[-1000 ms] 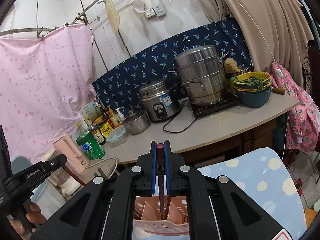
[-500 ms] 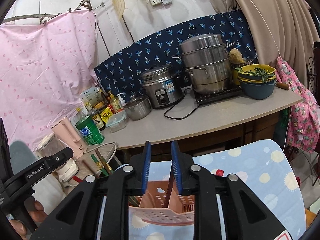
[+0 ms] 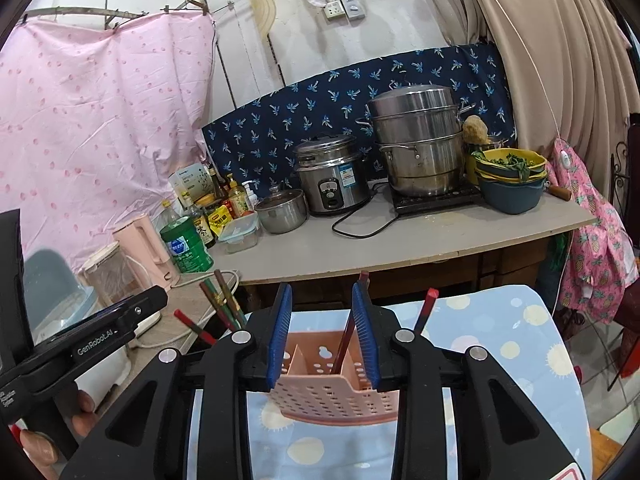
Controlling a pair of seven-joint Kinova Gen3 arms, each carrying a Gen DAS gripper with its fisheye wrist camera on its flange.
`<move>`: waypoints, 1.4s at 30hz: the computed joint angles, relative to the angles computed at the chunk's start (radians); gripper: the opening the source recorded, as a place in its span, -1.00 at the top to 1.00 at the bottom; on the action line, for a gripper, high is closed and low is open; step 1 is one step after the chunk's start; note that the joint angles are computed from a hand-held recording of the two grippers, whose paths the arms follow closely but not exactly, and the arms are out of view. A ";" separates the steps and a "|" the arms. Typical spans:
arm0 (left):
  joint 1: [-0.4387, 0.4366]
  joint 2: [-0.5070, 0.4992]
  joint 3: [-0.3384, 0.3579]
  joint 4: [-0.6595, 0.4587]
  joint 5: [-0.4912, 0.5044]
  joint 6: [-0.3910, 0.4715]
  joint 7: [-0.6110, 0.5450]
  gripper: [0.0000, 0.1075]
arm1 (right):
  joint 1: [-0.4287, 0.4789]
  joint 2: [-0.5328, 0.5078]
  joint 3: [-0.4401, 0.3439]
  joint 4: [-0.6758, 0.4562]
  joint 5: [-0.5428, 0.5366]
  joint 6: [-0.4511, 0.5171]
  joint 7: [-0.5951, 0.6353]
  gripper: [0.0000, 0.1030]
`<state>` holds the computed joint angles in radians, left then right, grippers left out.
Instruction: Organize utensils
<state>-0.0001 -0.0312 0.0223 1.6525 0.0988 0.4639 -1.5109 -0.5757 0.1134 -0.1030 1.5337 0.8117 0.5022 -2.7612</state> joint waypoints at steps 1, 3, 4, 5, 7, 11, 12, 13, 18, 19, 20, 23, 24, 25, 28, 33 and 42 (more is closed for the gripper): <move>0.001 -0.007 0.001 0.006 -0.002 0.004 0.001 0.19 | -0.004 -0.008 -0.001 0.009 0.006 0.004 -0.006 0.40; 0.003 -0.023 0.003 0.020 -0.012 0.006 0.005 0.19 | -0.004 -0.025 -0.010 0.028 0.008 0.010 -0.009 0.40; 0.005 -0.028 0.004 0.025 -0.013 0.007 0.005 0.19 | -0.005 -0.031 -0.016 0.034 0.017 0.017 -0.018 0.40; 0.007 -0.035 0.004 0.032 -0.013 0.007 0.002 0.19 | -0.005 -0.038 -0.022 0.043 0.024 0.022 -0.025 0.40; 0.009 -0.046 0.005 0.043 -0.019 0.010 0.007 0.17 | -0.001 -0.053 -0.037 0.061 0.033 0.032 -0.037 0.40; 0.011 -0.068 0.016 0.066 -0.046 0.009 0.033 0.09 | 0.011 -0.078 -0.067 0.096 0.051 0.045 -0.064 0.40; 0.013 -0.072 0.015 0.071 -0.046 0.010 0.032 0.09 | 0.014 -0.081 -0.075 0.100 0.052 0.051 -0.068 0.40; 0.015 -0.078 0.014 0.078 -0.047 0.011 0.031 0.09 | 0.017 -0.086 -0.081 0.108 0.052 0.053 -0.071 0.40; 0.014 -0.100 0.028 0.112 -0.076 0.010 0.055 -0.01 | 0.030 -0.104 -0.109 0.134 0.054 0.073 -0.079 0.40; 0.013 -0.105 0.032 0.120 -0.087 0.008 0.065 -0.03 | 0.031 -0.106 -0.114 0.138 0.059 0.081 -0.082 0.40; 0.014 -0.108 0.034 0.125 -0.092 0.009 0.069 -0.03 | 0.030 -0.107 -0.120 0.142 0.066 0.090 -0.087 0.39; 0.014 -0.120 0.038 0.146 -0.108 0.012 0.079 -0.04 | 0.031 -0.111 -0.130 0.157 0.060 0.104 -0.086 0.34; 0.013 -0.123 0.039 0.152 -0.113 0.013 0.084 -0.05 | 0.031 -0.112 -0.133 0.162 0.056 0.110 -0.086 0.33; 0.012 -0.127 0.041 0.159 -0.119 0.013 0.090 -0.08 | 0.029 -0.112 -0.137 0.166 0.059 0.120 -0.089 0.33; 0.005 -0.136 0.049 0.182 -0.142 0.010 0.108 -0.15 | 0.025 -0.114 -0.144 0.180 0.051 0.137 -0.080 0.32; -0.003 -0.140 0.055 0.211 -0.170 0.011 0.127 -0.18 | 0.016 -0.105 -0.148 0.182 0.023 0.176 -0.048 0.27; -0.032 -0.111 0.100 0.234 -0.295 0.028 0.249 -0.29 | 0.003 -0.085 -0.139 0.197 -0.003 0.201 -0.025 -0.16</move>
<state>-0.0326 -0.1424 0.1226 1.8868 -0.1957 0.4914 -1.2617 -0.5731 0.0280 -0.2423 1.7302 0.8084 0.7031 -2.7862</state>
